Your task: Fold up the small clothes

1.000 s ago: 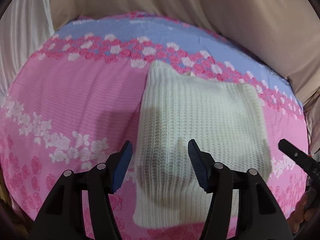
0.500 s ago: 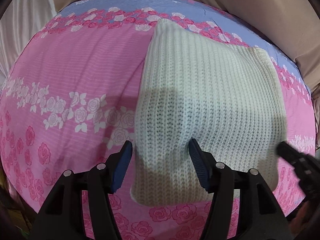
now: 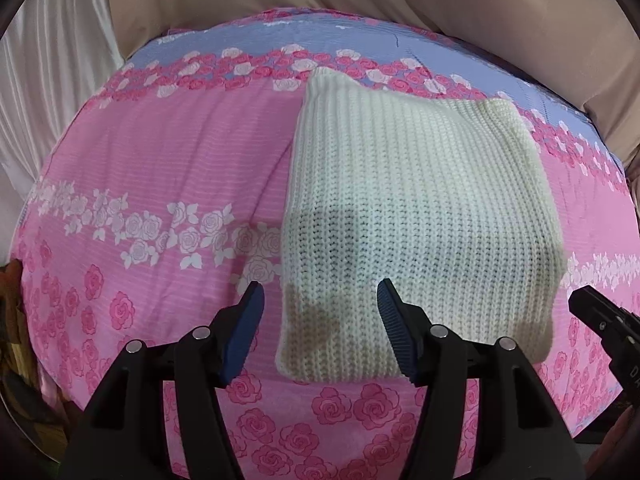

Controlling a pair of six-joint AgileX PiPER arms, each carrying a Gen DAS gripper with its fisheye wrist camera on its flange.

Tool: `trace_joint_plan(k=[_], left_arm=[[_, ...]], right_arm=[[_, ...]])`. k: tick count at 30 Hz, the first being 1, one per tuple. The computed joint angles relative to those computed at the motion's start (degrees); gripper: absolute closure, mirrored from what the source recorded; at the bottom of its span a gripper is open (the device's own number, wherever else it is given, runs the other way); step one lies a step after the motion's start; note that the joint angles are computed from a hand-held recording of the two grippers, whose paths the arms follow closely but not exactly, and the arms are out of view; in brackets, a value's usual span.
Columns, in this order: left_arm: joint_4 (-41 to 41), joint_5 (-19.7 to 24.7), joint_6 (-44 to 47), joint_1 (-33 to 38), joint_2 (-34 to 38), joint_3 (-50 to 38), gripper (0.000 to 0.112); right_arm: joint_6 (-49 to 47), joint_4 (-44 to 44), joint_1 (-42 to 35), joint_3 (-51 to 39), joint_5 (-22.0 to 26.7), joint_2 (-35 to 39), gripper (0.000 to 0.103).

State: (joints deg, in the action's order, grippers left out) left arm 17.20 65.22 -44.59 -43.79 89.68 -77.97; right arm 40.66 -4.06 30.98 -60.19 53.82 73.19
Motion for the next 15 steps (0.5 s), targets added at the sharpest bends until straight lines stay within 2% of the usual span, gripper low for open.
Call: trace_joint_plan(k=[3,6,9,13,15], left_arm=[[0.43,0.33,0.30,-0.09,-0.02,-0.72,0.054],[1.47,-0.43,0.11,1.54,0.54,-0.95,0.053],[1.33,-1.43,2.35,4.54,4.13,-2.02,0.052],[1.72,-3.19,4.62,5.45,7.42,-2.45,0.040],[2.82,-2.13,4.16,4.51,6.37,-2.44,0.040]], right_arm=[[3.46,-1.99,0.17,0.40,1.20,-1.13,0.085],[2.85,-1.99,-1.33,-0.73,1.61,-1.04,0.085],[-1.81,-0.40,-5.42,-3.53,-0.95,1.13,0.085],[-10.68,4.02,-10.70,-8.01,-3.74,12.16,0.085],[-10.14,0.78,-10.63,-8.81,-4.15,18.26,0.084]])
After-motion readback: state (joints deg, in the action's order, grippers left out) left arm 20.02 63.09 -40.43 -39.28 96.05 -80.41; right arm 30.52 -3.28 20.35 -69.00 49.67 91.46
